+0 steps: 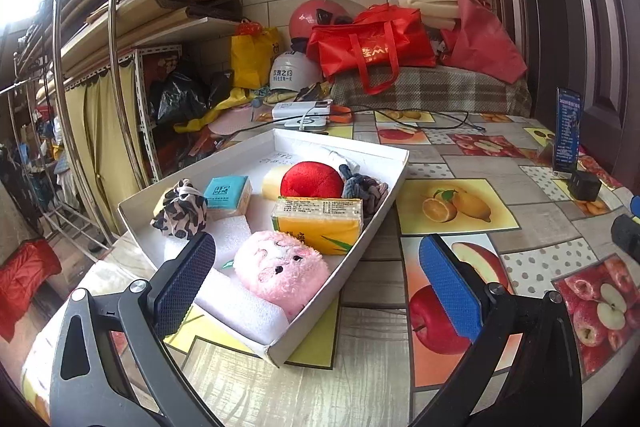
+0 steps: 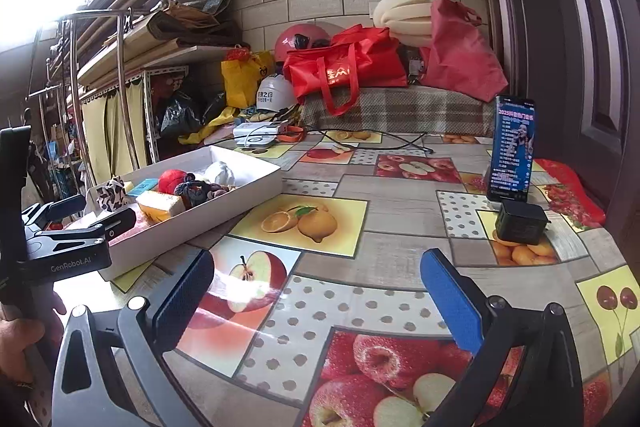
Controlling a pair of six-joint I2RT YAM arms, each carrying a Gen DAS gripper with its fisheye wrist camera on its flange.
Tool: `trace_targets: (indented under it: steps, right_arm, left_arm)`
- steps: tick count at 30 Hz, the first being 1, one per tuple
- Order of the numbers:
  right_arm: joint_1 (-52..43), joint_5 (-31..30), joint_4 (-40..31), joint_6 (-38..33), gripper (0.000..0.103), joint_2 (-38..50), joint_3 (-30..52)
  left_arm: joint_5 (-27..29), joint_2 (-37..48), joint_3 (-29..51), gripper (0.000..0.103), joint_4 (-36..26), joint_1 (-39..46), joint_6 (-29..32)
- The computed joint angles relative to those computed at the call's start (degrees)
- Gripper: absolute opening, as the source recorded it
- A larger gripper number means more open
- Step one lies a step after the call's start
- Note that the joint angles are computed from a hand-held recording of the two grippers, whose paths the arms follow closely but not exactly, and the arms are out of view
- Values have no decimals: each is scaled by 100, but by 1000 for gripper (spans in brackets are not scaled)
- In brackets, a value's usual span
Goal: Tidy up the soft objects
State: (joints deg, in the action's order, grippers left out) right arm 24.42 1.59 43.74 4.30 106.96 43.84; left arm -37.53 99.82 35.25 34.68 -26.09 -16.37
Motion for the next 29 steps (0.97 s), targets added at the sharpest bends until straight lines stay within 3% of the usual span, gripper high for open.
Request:
trace_targets:
  steps: [4, 6, 9, 11, 16, 20, 29]
  right_arm:
    - [-275, -97, 2023, 359, 103, -416, -1253]
    - [-283, -29, 2879, 393, 103, -506, -1754]
    - [-195, 377, 3590, 460, 103, -492, -2077]
    - [-156, 483, 3472, 427, 103, -528, -2013]
    - [-96, 466, 2357, 244, 103, -653, -1603]
    - [-193, 169, 2164, 286, 103, -652, -1576]
    - [-167, 251, 1735, 301, 103, -682, -1432]
  left_arm:
    - [-775, -303, -176, 103, -95, -515, -75]
    - [-1364, -392, -3, 103, -797, -791, -458]
    - [-1852, -391, 476, 103, -2167, -982, -1184]
    - [-1623, -492, 618, 103, -2597, -931, -1331]
    - [-872, -880, 592, 103, -3121, -692, -1791]
    - [-703, -1077, 495, 103, -3227, -557, -1919]
    - [-883, -1162, 304, 103, -3010, -525, -1907]
